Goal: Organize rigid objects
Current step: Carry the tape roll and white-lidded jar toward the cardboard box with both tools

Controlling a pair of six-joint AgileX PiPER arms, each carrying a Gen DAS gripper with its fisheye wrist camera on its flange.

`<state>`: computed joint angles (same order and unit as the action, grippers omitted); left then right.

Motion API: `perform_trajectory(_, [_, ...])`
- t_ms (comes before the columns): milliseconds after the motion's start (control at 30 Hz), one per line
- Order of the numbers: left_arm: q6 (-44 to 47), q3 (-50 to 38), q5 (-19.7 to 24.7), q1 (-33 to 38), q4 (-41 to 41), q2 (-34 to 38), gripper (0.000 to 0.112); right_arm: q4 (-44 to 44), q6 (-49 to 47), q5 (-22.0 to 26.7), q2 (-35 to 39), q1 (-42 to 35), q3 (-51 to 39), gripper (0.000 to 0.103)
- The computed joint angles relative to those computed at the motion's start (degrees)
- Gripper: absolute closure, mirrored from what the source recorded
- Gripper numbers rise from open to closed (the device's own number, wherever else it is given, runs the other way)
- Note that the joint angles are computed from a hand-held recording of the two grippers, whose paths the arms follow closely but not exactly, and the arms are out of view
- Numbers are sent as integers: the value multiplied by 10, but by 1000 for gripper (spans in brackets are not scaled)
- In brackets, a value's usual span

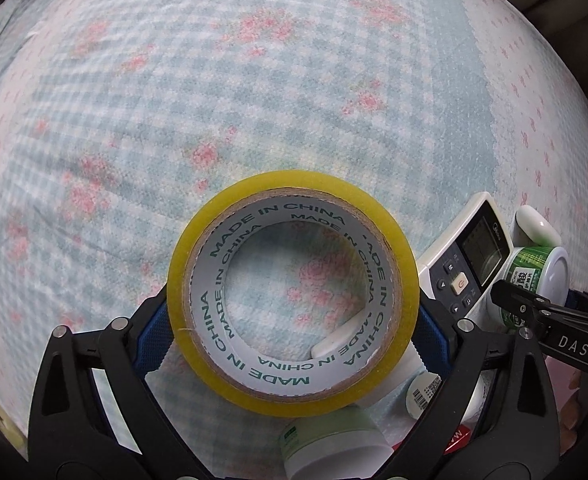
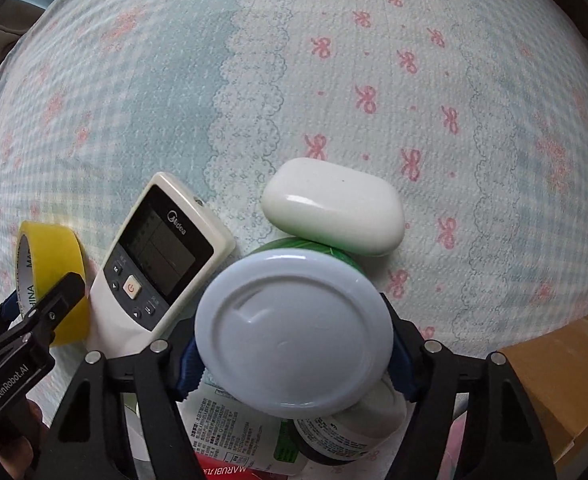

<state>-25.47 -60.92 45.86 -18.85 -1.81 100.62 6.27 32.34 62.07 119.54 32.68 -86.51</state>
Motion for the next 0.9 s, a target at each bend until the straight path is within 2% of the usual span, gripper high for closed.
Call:
perform_trajectory(133, [-11, 1, 1, -15, 15, -6, 15, -1, 0, -16, -10, -1, 20, 35])
perform_trajectory(400, [-40, -37, 53, -54, 68, -39, 16, -4, 20, -4, -71, 10, 42, 35])
perform_trajectory(633, [-48, -73, 114, -76, 95, -100, 16, -20, 22, 26, -151, 2, 38, 35])
perform_trajectory(900, [-55, -190, 232, -149, 120, -137, 16, -44, 65, 78, -285, 12, 48, 35])
